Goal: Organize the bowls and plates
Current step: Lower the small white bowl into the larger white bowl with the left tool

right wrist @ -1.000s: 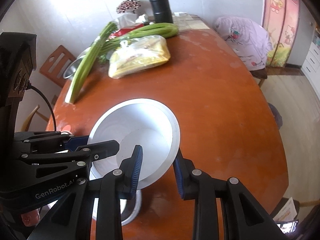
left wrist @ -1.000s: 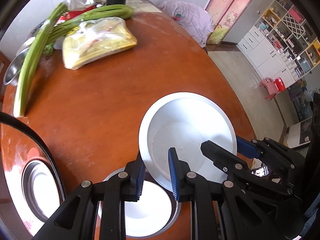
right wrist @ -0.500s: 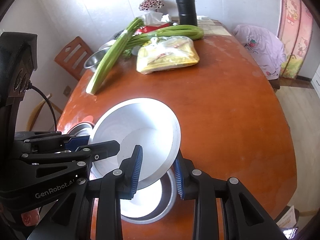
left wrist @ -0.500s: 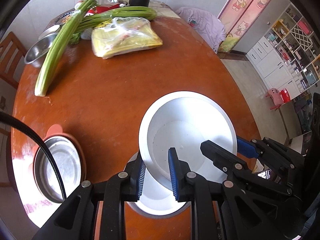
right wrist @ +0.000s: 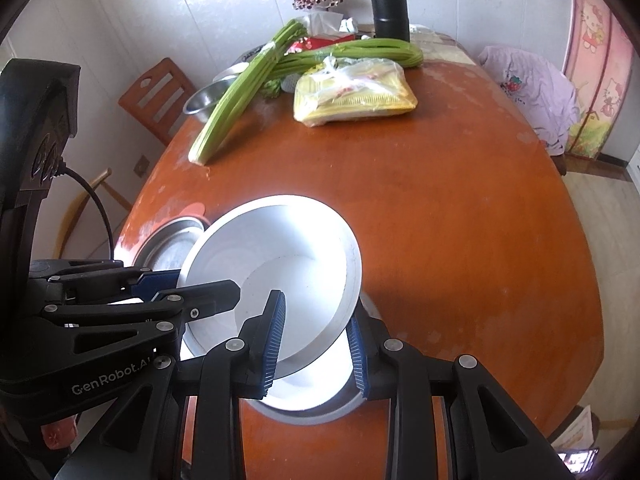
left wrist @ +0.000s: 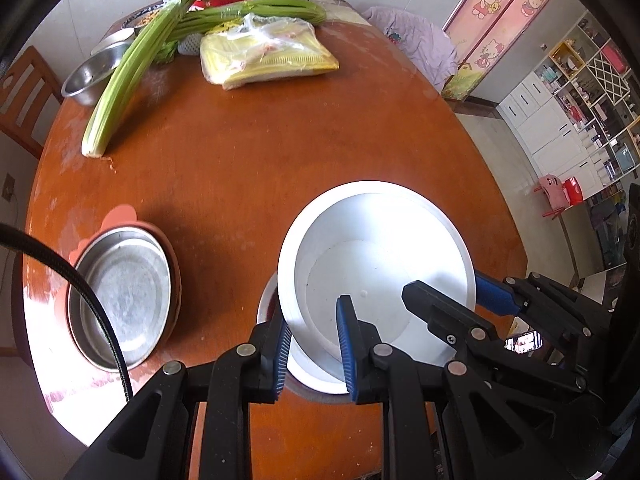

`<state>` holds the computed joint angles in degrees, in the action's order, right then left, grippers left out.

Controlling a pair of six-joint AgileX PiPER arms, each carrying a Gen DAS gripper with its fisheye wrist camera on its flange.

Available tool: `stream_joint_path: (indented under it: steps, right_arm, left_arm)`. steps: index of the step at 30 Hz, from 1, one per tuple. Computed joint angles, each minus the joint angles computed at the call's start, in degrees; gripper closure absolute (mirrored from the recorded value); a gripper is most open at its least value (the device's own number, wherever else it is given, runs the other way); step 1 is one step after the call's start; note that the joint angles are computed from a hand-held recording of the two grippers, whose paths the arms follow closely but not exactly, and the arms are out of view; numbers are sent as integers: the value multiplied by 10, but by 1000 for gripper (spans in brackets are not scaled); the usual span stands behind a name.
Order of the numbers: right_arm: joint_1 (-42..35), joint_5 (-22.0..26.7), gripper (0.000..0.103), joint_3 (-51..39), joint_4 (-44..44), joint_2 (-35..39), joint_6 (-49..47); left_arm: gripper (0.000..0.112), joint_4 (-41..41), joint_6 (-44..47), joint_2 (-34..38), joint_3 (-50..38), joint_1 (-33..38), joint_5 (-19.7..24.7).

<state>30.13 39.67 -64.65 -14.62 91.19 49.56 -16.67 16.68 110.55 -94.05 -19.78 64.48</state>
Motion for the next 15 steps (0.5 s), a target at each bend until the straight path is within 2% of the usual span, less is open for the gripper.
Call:
stream_joint_path:
  steps: [15]
  right_arm:
    - [20,-15,71,37,5,10,15]
  left_arm:
    - [91,18,-2,-9,75,-8,-44]
